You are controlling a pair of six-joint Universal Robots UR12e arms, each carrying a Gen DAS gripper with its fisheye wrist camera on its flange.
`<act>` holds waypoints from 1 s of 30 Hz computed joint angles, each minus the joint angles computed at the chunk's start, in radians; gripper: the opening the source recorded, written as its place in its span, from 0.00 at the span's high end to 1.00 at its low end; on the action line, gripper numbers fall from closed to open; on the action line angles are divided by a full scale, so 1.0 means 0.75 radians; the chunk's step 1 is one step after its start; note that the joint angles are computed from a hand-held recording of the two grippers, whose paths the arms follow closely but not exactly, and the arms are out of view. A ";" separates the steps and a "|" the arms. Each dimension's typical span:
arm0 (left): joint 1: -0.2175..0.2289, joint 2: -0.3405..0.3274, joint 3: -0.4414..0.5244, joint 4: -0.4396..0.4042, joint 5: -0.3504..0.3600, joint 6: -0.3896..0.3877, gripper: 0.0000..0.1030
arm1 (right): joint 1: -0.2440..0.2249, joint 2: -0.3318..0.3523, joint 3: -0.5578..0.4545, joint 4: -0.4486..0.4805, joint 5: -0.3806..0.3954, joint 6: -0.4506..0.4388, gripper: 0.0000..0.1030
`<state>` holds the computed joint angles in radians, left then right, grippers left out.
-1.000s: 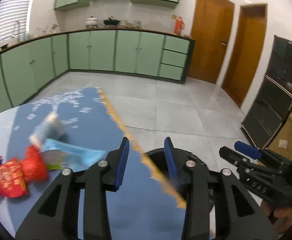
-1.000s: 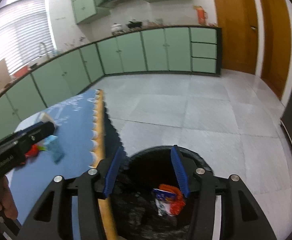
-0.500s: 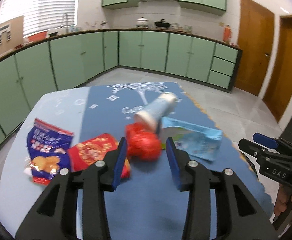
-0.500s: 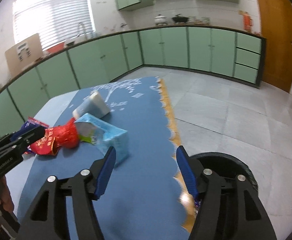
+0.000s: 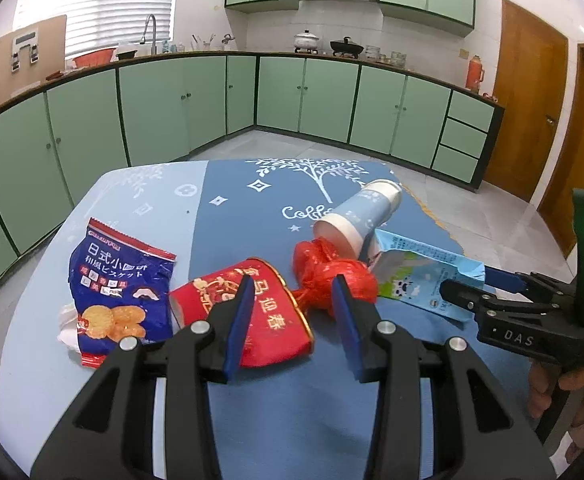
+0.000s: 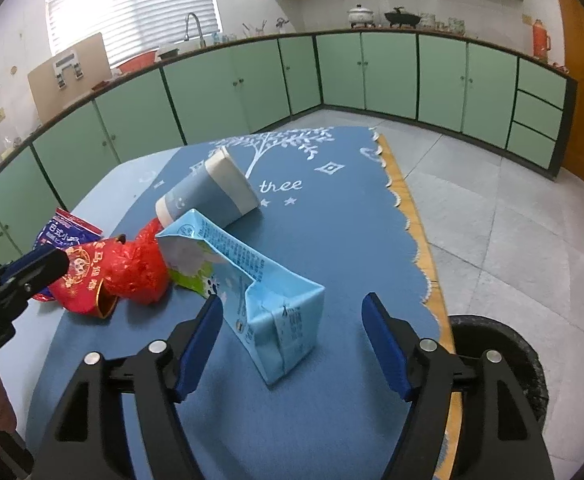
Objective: Collect trash
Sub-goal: 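Grasp the light blue milk carton with the right tool while the left tool grasps the red plastic bag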
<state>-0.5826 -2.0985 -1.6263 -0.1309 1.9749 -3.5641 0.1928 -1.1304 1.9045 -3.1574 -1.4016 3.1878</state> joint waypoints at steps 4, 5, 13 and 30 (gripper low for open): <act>0.006 0.006 -0.014 -0.002 0.001 -0.017 0.61 | -0.004 0.005 -0.010 0.034 0.054 -0.023 0.57; 0.007 0.008 -0.019 -0.003 0.002 -0.022 0.60 | -0.003 0.004 -0.011 0.042 0.059 -0.032 0.62; 0.006 0.037 -0.070 -0.023 0.011 -0.068 0.52 | 0.003 -0.033 0.052 -0.033 0.052 0.022 0.69; -0.027 -0.121 0.163 -0.033 -0.070 0.021 0.54 | -0.032 -0.133 0.174 -0.173 -0.177 0.181 0.69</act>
<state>-0.6030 -2.1895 -1.5042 -0.1558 1.9224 -3.5480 0.1689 -1.2303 2.0351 -3.2872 -1.5340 3.3238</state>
